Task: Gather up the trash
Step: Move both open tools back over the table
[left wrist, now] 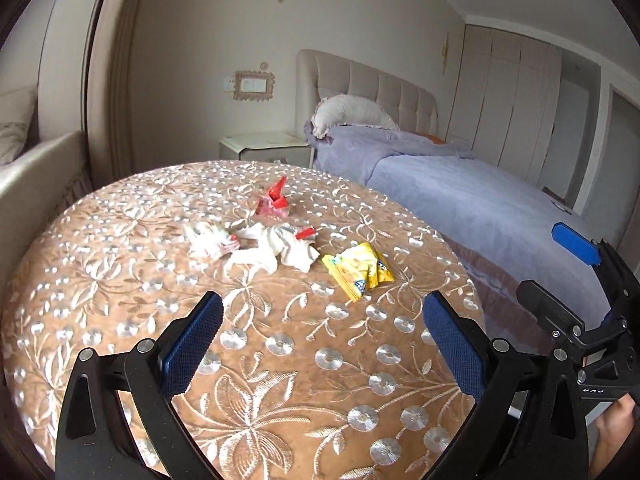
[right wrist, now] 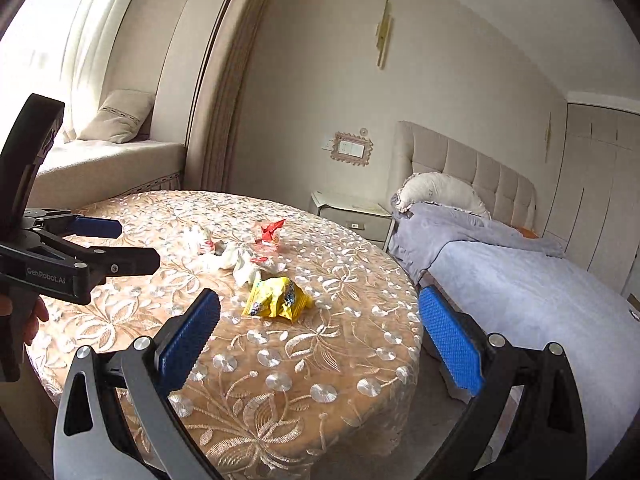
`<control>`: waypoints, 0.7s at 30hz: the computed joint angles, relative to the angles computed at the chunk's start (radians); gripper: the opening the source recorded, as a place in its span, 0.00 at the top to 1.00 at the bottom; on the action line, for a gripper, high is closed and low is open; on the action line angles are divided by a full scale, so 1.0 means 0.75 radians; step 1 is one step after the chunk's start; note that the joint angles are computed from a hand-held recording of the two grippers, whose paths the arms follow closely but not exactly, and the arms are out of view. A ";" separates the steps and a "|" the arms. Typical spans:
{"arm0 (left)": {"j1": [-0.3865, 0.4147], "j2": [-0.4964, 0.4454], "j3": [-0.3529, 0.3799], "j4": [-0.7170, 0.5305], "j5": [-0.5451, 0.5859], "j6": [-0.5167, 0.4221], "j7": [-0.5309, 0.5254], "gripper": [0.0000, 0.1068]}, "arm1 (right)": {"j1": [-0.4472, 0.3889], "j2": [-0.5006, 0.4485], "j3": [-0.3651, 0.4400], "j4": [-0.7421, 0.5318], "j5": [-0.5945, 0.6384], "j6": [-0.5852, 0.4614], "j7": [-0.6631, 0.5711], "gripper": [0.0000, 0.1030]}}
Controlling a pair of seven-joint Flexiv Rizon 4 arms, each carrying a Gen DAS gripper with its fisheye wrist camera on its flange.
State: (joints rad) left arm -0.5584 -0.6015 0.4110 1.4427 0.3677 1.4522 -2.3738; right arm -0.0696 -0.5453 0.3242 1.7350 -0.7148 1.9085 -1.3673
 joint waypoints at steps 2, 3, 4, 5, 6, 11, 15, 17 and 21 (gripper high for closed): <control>0.024 0.009 -0.001 0.011 -0.002 0.006 0.007 0.08 | -0.016 -0.044 0.058 -0.057 -0.036 -0.036 0.008 0.04; 0.033 0.009 0.002 0.010 -0.005 0.003 0.009 0.08 | -0.042 -0.069 0.109 -0.086 -0.061 -0.061 0.008 0.04; 0.043 0.011 0.001 0.013 -0.007 0.007 0.012 0.08 | -0.055 -0.093 0.148 -0.113 -0.072 -0.083 0.000 0.04; 0.061 0.011 -0.009 0.013 -0.014 0.006 0.024 0.08 | -0.056 -0.115 0.178 -0.141 -0.074 -0.109 -0.013 0.04; 0.074 0.009 -0.014 0.011 -0.021 0.004 0.033 0.08 | -0.065 -0.135 0.215 -0.163 -0.075 -0.134 -0.032 0.04; 0.149 -0.021 -0.052 -0.021 -0.060 -0.003 0.093 0.08 | -0.040 -0.235 0.319 -0.293 -0.039 -0.245 -0.132 0.04; 0.202 -0.054 -0.071 -0.055 -0.102 -0.014 0.150 0.08 | -0.016 -0.323 0.403 -0.414 0.002 -0.359 -0.218 0.04; 0.224 -0.069 -0.078 -0.070 -0.126 -0.021 0.172 0.08 | -0.005 -0.368 0.449 -0.472 0.026 -0.415 -0.267 0.04; 0.271 -0.114 -0.098 -0.124 -0.175 -0.053 0.219 0.08 | 0.040 -0.433 0.483 -0.574 0.079 -0.494 -0.346 0.04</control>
